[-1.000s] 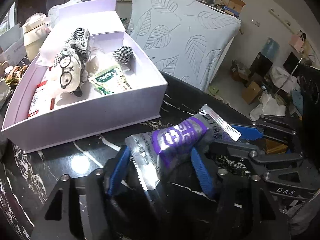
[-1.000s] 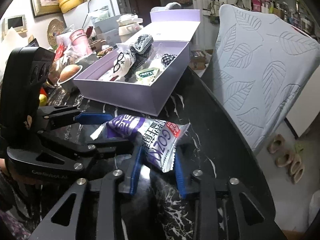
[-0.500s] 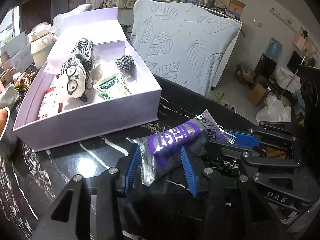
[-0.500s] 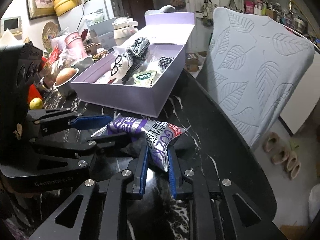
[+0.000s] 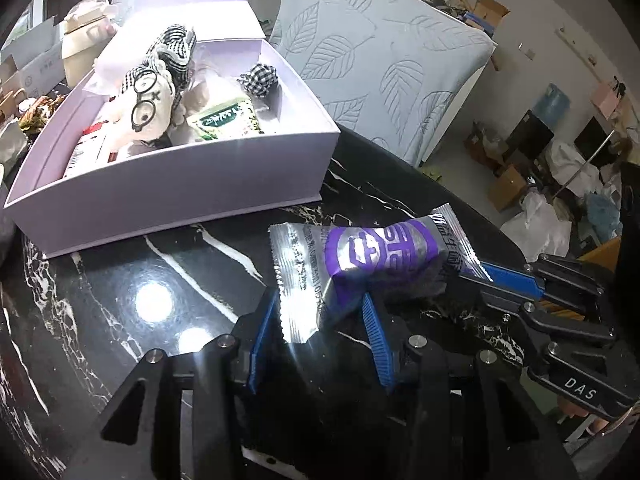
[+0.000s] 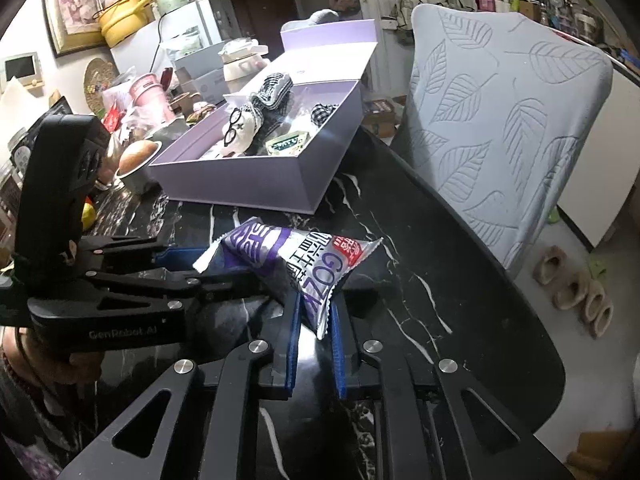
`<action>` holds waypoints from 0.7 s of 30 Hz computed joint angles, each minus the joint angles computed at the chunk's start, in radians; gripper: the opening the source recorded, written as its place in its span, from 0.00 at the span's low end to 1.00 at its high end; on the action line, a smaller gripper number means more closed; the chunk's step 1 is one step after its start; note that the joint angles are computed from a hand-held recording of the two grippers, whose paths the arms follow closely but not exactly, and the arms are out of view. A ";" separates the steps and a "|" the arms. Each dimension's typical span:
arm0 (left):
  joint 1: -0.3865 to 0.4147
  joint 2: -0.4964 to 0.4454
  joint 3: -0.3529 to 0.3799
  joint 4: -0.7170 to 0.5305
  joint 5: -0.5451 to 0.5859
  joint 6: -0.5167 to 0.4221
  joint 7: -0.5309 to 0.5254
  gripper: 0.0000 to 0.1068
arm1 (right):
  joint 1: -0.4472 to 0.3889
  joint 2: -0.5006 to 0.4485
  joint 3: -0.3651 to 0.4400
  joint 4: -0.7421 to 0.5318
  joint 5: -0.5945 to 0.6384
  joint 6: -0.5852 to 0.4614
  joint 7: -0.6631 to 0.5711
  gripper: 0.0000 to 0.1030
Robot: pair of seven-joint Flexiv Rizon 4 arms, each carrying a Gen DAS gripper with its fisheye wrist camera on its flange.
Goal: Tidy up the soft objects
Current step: 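Close the left gripper on the purple foil packet while the right gripper closes on it too, then lift the purple foil packet off the table with both grippers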
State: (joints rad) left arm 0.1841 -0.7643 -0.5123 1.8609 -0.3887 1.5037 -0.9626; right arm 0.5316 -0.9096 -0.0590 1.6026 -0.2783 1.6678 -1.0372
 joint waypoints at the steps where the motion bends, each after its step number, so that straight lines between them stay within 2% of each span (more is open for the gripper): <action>1: 0.007 -0.002 -0.008 0.001 -0.001 0.001 0.003 0.40 | 0.002 0.000 -0.003 0.001 0.000 0.001 -0.001 0.14; 4: 0.020 -0.007 -0.022 0.006 0.008 0.013 0.015 0.40 | 0.006 0.001 -0.011 0.000 -0.004 0.000 -0.007 0.19; 7: 0.027 -0.014 -0.028 0.003 0.024 0.022 0.029 0.40 | 0.000 0.001 -0.006 -0.005 -0.012 -0.008 -0.019 0.20; 13: 0.056 -0.038 -0.069 -0.002 0.056 0.065 0.051 0.40 | -0.041 -0.012 0.041 -0.042 -0.041 -0.063 -0.057 0.28; 16: 0.048 -0.045 -0.057 -0.026 0.073 0.038 0.049 0.40 | -0.054 -0.019 0.053 -0.055 -0.041 -0.068 -0.065 0.28; 18: 0.047 -0.049 -0.056 -0.036 0.072 0.025 0.052 0.40 | -0.053 -0.021 0.049 -0.059 -0.039 -0.071 -0.064 0.36; 19: 0.050 -0.052 -0.062 -0.040 0.069 0.020 0.056 0.40 | -0.051 -0.021 0.044 -0.060 -0.038 -0.070 -0.063 0.47; 20: 0.052 -0.055 -0.065 -0.043 0.067 0.016 0.060 0.40 | -0.045 -0.020 0.035 -0.056 -0.035 -0.064 -0.059 0.52; 21: 0.058 -0.058 -0.072 -0.044 0.064 0.014 0.066 0.40 | -0.043 -0.021 0.029 -0.055 -0.033 -0.054 -0.057 0.52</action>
State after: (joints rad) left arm 0.2420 -0.8225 -0.5840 1.8168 -0.3247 1.5173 -0.8969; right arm 0.4889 -0.9305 -0.0298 1.5477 -0.3115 1.6139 -1.0946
